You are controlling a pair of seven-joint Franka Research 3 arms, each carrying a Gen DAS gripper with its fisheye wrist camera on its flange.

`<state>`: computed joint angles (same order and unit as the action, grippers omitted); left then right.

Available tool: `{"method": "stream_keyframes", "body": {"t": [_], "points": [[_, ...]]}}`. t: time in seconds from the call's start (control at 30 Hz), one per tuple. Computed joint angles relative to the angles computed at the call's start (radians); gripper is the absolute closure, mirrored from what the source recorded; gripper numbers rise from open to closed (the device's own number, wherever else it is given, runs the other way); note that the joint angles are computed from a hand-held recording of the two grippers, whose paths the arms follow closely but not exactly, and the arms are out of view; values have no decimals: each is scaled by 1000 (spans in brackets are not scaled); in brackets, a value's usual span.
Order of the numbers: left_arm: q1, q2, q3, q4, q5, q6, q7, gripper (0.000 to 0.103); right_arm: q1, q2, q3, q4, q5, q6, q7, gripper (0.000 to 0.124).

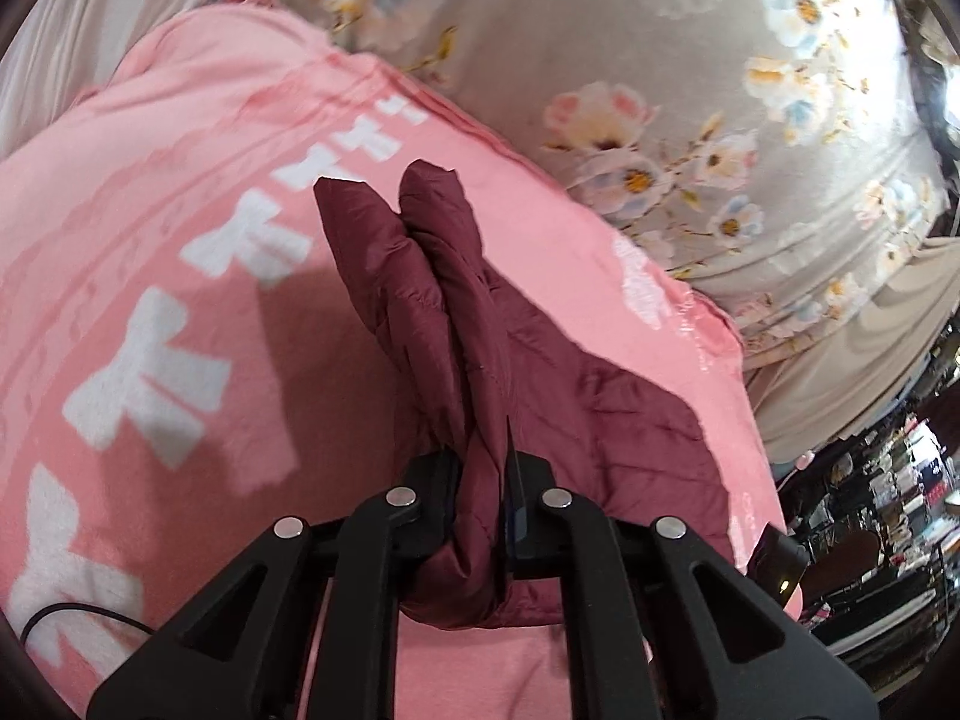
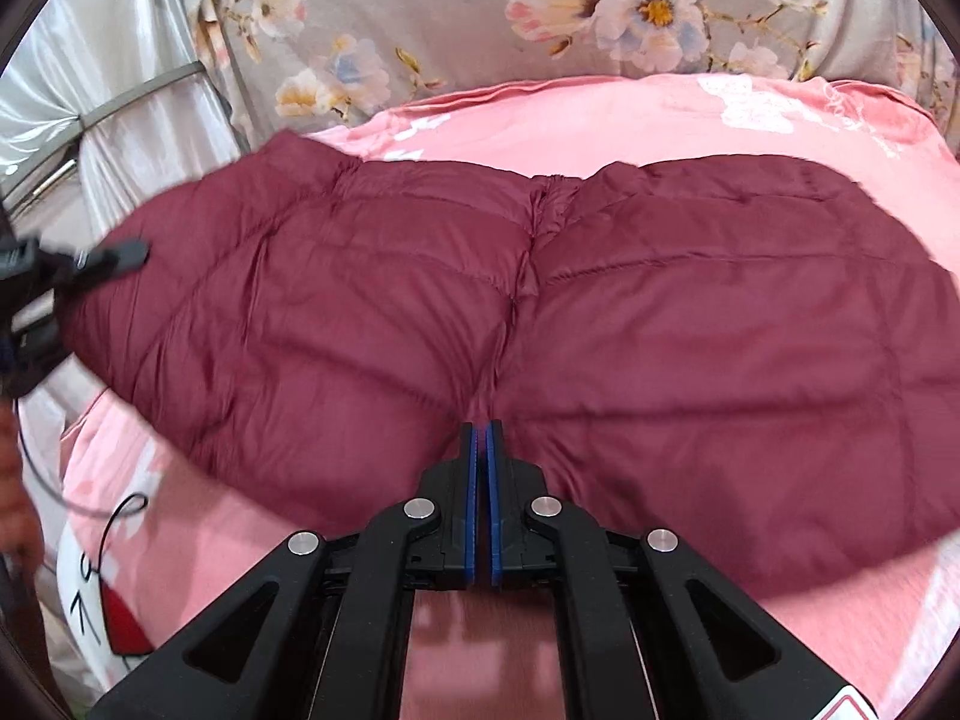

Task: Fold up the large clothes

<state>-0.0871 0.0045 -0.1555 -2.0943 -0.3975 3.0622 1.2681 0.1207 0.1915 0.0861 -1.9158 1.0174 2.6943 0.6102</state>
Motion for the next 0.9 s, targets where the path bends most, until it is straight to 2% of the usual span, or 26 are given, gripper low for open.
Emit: {"method": "stream_keyframes", "body": {"t": [0.2,0.33,0.5,0.6,0.77,0.9], "points": [[-29,-8,-14,46,70,16,-28,94,-5,-32,-15,-57,5,-22,-25,121],[-45,10,-24,101,242,-1,-135,94,-14,1,-14,-42,36,-33,-31,124],[-65,58,-63,194,274,-31,-96,95,-18,2,-5,-55,70,-20,-68,124],[-72,120,-98,284,270,-64,-49,95,-27,-12,-6,-66,104,-45,-83,124],[-92,256,-137,464,306,-145,-23,95,-54,-127,-44,-177,231,-141,-195,120],[-134,403,-148,670,358,-254,-22,95,-46,-221,-90,-272,271,-137,-278,120]]}}
